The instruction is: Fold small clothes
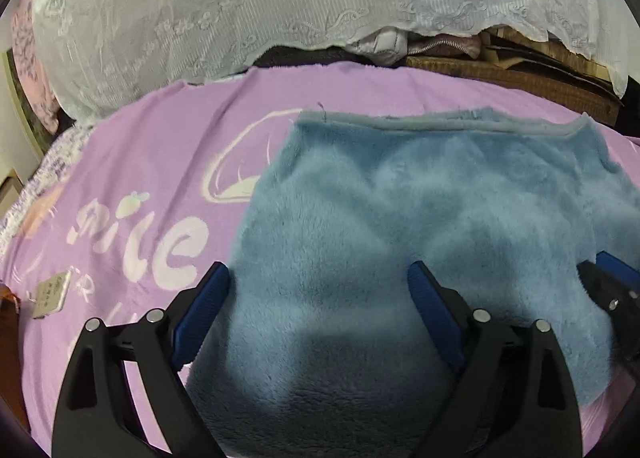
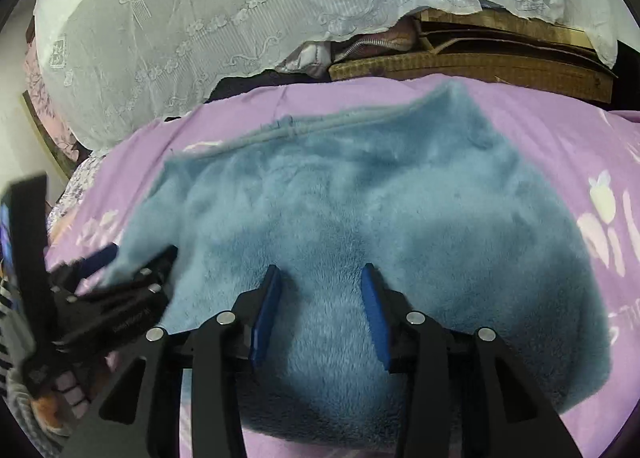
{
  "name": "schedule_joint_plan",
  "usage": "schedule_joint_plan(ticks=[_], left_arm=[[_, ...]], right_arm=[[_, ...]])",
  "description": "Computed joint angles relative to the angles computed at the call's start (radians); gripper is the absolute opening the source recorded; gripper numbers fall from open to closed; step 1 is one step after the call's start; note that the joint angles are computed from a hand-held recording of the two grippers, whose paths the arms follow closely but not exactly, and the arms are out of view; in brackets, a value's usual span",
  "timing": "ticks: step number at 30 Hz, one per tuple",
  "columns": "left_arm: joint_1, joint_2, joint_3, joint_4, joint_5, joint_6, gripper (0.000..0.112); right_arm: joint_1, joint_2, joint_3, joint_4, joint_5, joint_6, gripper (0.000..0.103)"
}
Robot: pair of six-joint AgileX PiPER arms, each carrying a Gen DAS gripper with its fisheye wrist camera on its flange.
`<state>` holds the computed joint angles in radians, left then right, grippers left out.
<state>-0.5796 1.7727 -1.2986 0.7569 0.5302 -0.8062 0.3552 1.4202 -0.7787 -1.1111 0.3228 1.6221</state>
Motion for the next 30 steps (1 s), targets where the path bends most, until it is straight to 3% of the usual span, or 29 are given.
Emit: schedule_joint_plan(ticks=[6,12,19,26,30], left_arm=[[0.014,-0.062,0.052,-0.04,-0.019,0.013,0.087],[-0.006,-0.146,0.144,-0.013,-0.061,-0.021,0.087],[-0.011,-0.104,0.114,-0.028,-0.015,-0.002,0.092],[-0.038,-0.188,0.128,-0.17,-0.023,0.103,0.09],[-0.12,-0.17,0.085,-0.122,0.022,0.06,0.09]], right_arm=[[0.084,-0.098,0.074,-0.085,0.075,0.131,0.042],[0.164,-0.122,0.1,-0.097,0.134,0.156,0.043],[0.122,-0.13,0.119,-0.068,0.068,0.15,0.044],[0.139,-0.391,0.303,-0.023,0.062,0.268,0.047],[0.105,-0.549,0.425,0.032,0.073,0.35,0.057]])
